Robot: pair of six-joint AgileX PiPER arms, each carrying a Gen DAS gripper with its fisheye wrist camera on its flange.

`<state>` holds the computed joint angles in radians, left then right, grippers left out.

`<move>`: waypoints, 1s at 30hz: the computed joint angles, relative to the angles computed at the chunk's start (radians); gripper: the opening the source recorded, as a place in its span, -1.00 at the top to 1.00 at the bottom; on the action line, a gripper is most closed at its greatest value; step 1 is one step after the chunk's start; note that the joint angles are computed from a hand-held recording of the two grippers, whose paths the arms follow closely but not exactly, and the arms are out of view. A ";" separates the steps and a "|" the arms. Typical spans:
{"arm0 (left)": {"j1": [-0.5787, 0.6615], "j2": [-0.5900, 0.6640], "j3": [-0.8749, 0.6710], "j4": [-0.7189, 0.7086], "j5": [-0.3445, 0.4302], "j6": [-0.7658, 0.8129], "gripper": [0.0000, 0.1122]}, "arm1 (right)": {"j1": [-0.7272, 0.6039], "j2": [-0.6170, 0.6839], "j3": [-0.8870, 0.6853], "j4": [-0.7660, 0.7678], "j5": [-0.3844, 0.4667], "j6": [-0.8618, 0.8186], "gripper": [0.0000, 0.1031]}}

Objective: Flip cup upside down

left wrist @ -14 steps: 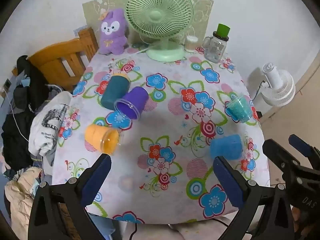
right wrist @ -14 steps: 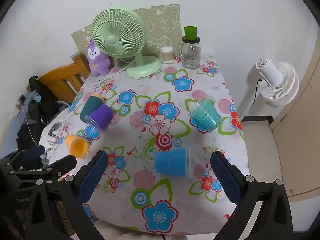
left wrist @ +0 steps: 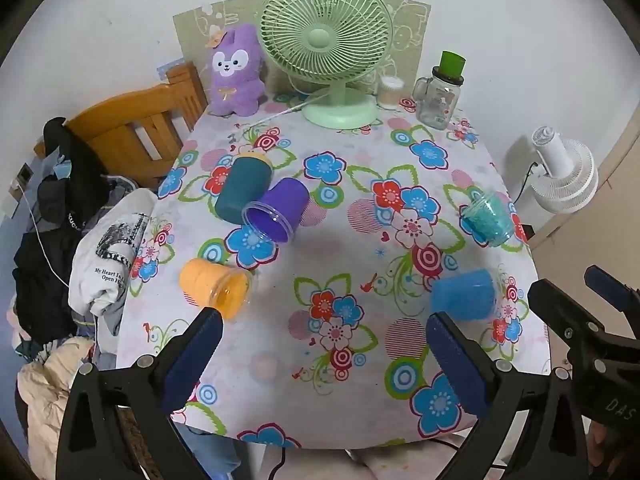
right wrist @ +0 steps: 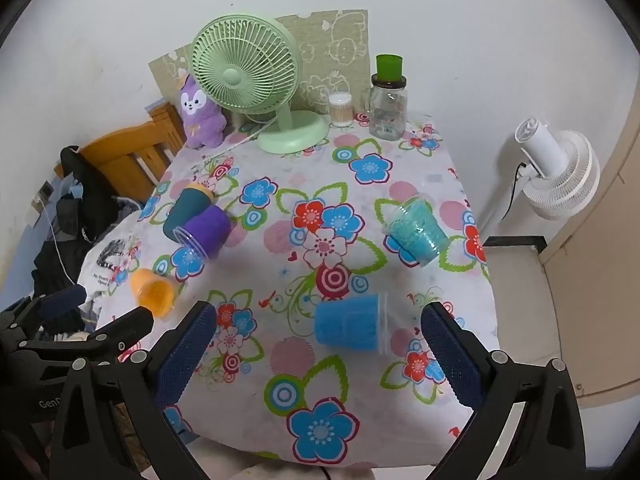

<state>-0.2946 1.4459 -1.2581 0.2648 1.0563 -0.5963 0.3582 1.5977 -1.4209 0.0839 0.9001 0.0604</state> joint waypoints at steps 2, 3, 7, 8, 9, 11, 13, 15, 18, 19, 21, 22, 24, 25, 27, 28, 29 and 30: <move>0.000 0.001 -0.003 -0.001 0.005 0.003 -0.83 | 0.004 0.003 0.001 -0.002 0.001 0.007 -0.99; 0.005 0.000 0.000 -0.005 0.003 0.009 -0.83 | 0.010 0.003 0.002 -0.008 0.002 0.017 -0.99; 0.023 -0.004 0.007 -0.019 -0.003 0.041 -0.83 | 0.030 0.003 0.004 -0.033 0.002 0.057 -0.99; 0.030 -0.007 0.012 -0.023 -0.007 0.053 -0.83 | 0.036 0.003 0.005 -0.039 0.001 0.069 -0.99; 0.041 -0.011 0.017 -0.030 -0.012 0.069 -0.83 | 0.047 0.004 0.004 -0.051 0.001 0.091 -0.99; 0.062 -0.013 0.019 -0.048 -0.017 0.105 -0.83 | 0.064 0.005 0.000 -0.075 0.005 0.127 -0.99; 0.083 -0.011 0.010 -0.068 -0.009 0.145 -0.83 | 0.079 0.012 -0.022 -0.091 0.031 0.163 -0.99; 0.101 -0.014 0.001 -0.083 -0.007 0.179 -0.82 | 0.093 0.010 -0.029 -0.096 0.039 0.181 -0.99; 0.118 -0.011 -0.013 -0.091 0.000 0.217 -0.82 | 0.125 0.013 -0.049 -0.150 0.059 0.246 -0.99; 0.126 -0.011 -0.015 -0.099 0.000 0.235 -0.82 | 0.131 0.014 -0.056 -0.158 0.066 0.261 -0.99; 0.150 -0.003 -0.033 -0.128 0.005 0.281 -0.82 | 0.140 0.014 -0.066 -0.168 0.076 0.285 -0.99; 0.160 -0.001 -0.040 -0.137 0.008 0.298 -0.82 | 0.145 0.015 -0.071 -0.177 0.082 0.298 -0.99; 0.171 -0.001 -0.047 -0.148 0.008 0.326 -0.82 | 0.160 0.014 -0.076 -0.201 0.088 0.327 -0.99; 0.176 -0.001 -0.049 -0.154 0.008 0.340 -0.82 | 0.165 0.014 -0.079 -0.210 0.092 0.338 -0.99; 0.188 -0.002 -0.052 -0.169 0.008 0.368 -0.82 | 0.174 0.015 -0.085 -0.222 0.099 0.357 -0.99; 0.197 -0.002 -0.052 -0.181 0.005 0.386 -0.82 | 0.179 0.013 -0.084 -0.231 0.097 0.371 -0.99; 0.200 -0.003 -0.051 -0.188 0.000 0.393 -0.82 | 0.185 0.011 -0.082 -0.241 0.098 0.384 -0.99; 0.206 -0.004 -0.049 -0.197 -0.005 0.403 -0.82 | 0.192 0.007 -0.080 -0.252 0.099 0.401 -0.99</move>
